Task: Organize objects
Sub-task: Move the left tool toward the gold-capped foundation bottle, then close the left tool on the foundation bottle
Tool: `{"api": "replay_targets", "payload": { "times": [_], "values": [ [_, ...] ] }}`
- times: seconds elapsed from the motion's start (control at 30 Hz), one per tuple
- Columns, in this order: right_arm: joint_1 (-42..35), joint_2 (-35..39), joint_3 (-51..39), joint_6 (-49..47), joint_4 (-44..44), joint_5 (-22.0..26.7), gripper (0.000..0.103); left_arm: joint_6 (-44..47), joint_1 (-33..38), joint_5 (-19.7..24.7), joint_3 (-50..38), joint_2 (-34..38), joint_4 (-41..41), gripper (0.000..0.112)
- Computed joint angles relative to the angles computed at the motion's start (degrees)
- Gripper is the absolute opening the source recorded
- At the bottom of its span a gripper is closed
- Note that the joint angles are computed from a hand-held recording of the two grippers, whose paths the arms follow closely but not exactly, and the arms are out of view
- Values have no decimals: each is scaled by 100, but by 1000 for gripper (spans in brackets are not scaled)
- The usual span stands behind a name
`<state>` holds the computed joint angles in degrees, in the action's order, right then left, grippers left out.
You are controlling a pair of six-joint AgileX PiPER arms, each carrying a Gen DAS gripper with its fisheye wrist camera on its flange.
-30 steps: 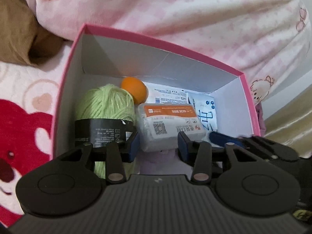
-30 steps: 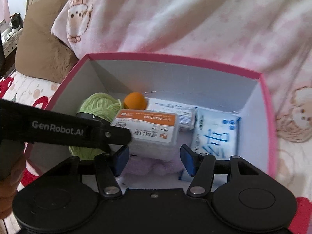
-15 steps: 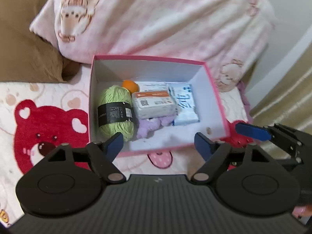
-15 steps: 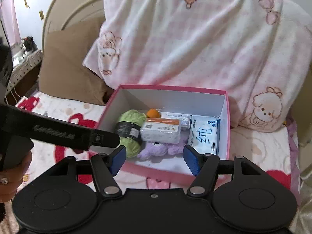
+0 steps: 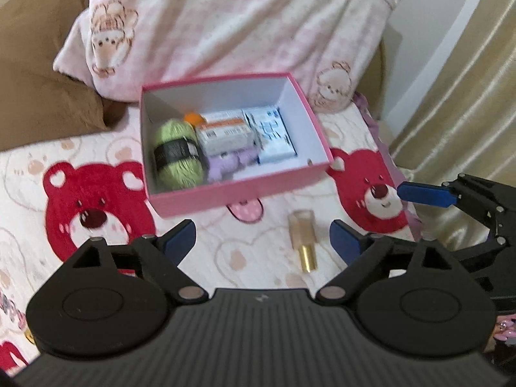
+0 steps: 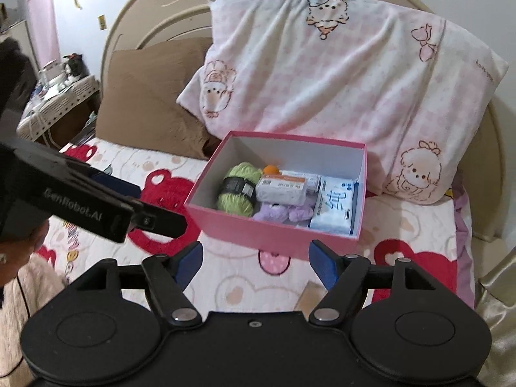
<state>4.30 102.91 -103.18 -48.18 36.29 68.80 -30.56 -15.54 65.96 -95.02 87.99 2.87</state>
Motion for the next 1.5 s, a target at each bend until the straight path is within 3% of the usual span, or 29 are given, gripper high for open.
{"api": "replay_targets", "payload": {
  "times": [0.1, 0.27, 0.5, 0.63, 0.77, 1.03, 1.2, 1.3, 1.4, 1.5],
  "values": [
    [-230, -252, 532, -550, 183, -40, 84, -179, -148, -215, 416, -154, -59, 93],
    [-566, -449, 1382, -1371, 496, -200, 85, -410, -400, -669, 1080, -218, 19, 93],
    [-861, -138, 1979, -2098, 966, -274, 85, -840, -713, -1596, 1850, -58, 298, 93],
    [-834, 172, 2124, -2283, 1063, -546, 85, -602, -693, -2182, 2043, 256, 83, 94],
    [-660, 556, 2089, -2206, 932, -944, 84, -290, -647, -2918, 2217, 638, -107, 93],
    [-165, 1325, 1817, -1548, 558, -1540, 81, 463, -292, -3453, 2061, 1570, -1218, 90],
    [40, 1679, 1712, -1202, 337, -1827, 78, 1165, -187, -4257, 2324, 1807, -2037, 88],
    [39, 1773, 1782, -1060, 470, -2043, 72, 1961, -135, -4656, 2451, 1947, -2891, 81],
    [44, 1868, 1731, -971, 642, -2048, 67, 2693, -106, -4940, 2519, 2098, -3704, 65],
    [197, 1787, 2012, -1031, 653, -2651, 54, 3104, -92, -5039, 2487, 2273, -4203, 52]
  ]
}}
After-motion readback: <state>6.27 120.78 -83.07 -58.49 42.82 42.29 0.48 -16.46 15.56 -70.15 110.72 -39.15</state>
